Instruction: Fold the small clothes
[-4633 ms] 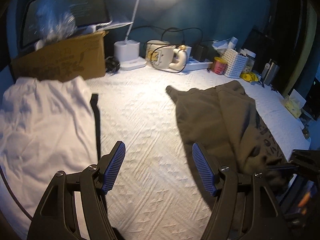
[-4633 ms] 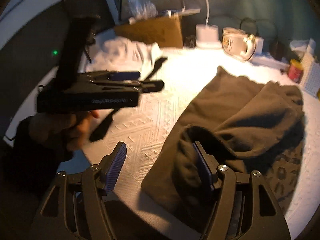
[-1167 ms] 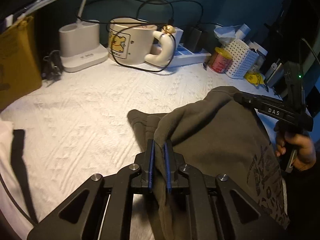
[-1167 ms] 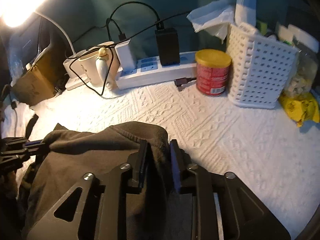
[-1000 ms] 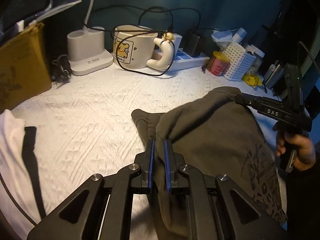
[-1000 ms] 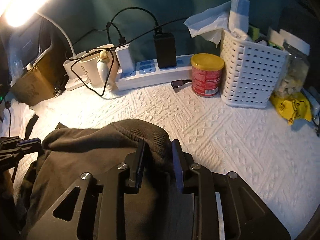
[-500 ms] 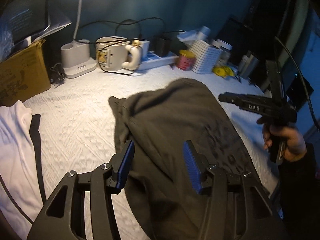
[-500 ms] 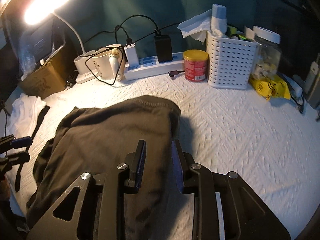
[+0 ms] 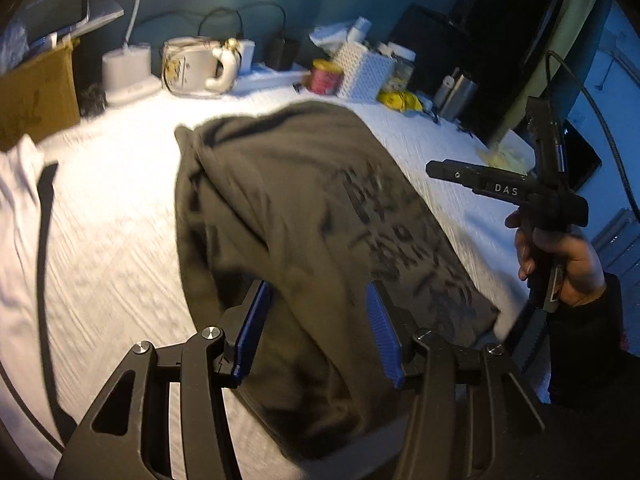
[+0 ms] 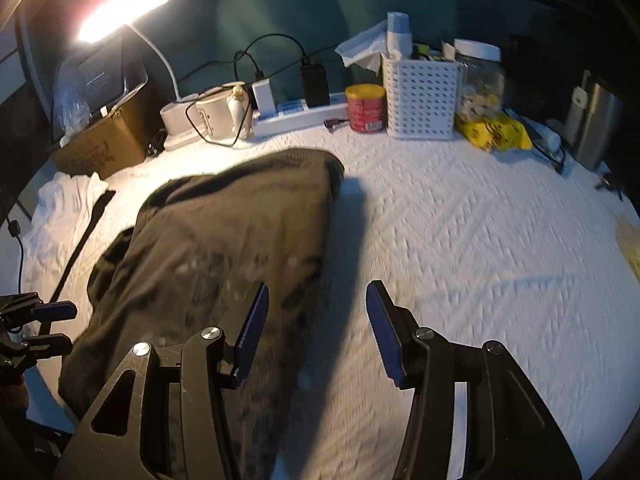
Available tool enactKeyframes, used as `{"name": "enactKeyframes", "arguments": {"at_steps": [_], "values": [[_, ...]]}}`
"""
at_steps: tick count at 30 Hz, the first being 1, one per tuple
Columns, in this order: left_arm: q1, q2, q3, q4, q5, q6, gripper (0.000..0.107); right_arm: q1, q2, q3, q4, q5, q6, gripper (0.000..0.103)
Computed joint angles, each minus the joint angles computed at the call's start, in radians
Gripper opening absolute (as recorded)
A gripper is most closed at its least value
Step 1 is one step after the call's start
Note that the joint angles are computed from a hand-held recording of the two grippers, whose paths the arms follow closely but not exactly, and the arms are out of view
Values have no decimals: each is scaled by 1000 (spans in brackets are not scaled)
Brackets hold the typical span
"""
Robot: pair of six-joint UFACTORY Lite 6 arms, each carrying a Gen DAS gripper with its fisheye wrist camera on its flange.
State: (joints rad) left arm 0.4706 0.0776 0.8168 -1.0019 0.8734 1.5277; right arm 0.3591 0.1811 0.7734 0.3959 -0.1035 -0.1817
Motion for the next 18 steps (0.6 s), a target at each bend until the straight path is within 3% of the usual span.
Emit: {"name": "enactKeyframes", "arguments": {"at_steps": [7,9,11,12,18], "values": [[29,-35,-134,61,31,34,50,48,-161,-254,-122,-58,213,54],[33,-54,-175,57,36,69,38,68,-200,-313,-138,-72,262,54],[32,-82,-209,62,27,93,16,93,-229,-356,-93,-83,251,54],[34,-100,-224,58,27,104,11,108,-242,-375,-57,-88,234,54],[111,-173,-258,59,77,135,6,210,-310,-453,130,-112,149,54]]}}
